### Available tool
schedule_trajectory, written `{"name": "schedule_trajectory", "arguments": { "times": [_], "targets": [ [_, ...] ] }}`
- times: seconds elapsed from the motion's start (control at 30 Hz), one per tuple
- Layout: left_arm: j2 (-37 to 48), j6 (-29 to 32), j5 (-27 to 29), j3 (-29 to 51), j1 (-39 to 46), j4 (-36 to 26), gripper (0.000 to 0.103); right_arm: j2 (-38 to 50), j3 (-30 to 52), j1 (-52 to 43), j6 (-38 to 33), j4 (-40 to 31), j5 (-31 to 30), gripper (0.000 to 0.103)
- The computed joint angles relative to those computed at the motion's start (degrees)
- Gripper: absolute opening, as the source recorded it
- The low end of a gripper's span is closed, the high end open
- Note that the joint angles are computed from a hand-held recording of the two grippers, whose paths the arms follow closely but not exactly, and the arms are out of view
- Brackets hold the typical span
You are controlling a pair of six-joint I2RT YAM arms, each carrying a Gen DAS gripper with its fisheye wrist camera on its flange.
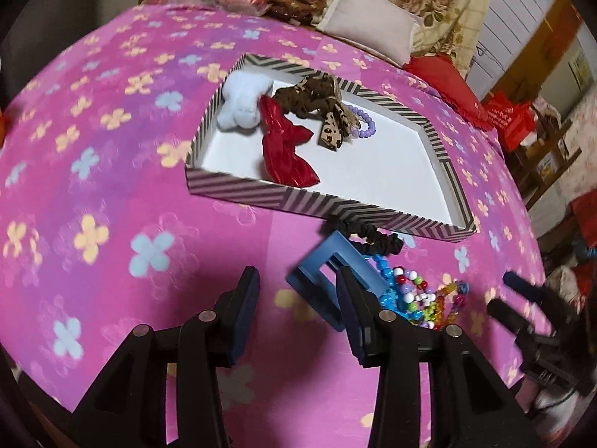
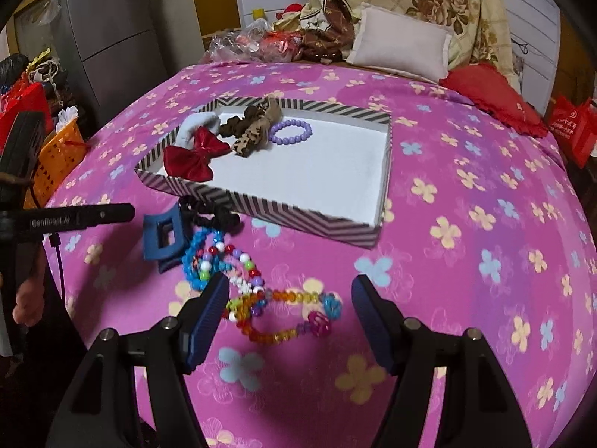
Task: Organize jewelry
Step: 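Grasp the blue claw clip with the left tool while the right tool grasps a bead strand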
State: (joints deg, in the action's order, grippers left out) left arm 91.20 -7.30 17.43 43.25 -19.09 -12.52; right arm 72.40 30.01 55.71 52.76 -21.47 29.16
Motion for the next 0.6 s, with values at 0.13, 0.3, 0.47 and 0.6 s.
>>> {"name": "schedule_trajectory", "arguments": {
  "times": [0.13,0.3,0.47,0.6],
  "targets": [
    [1.3,-6.0,1.6,1.7,-0.6,-1.9,0.047,-3.6,-3.6,0.5,2.5,3.1,-1.3,0.071],
    [4.1,-12.9,1.1,4.9,-2.7,-5.4,0.048,-6.2,-5.9,-0.3,3.4,4.7,-2.1,0.072],
    [5.8,-18.7,-1.9,6.2,-5.5,-5.2,0.048,-11.0,-9.3,-1.1,4.0,5.6,-2.6,0.075],
    [7.0,-21.4,-1.4,6.7,-6.5,-4.4,0.048,-13.7,-11.7,-1.6,4.9,6.3,-3.5,0.077]
  ]
}}
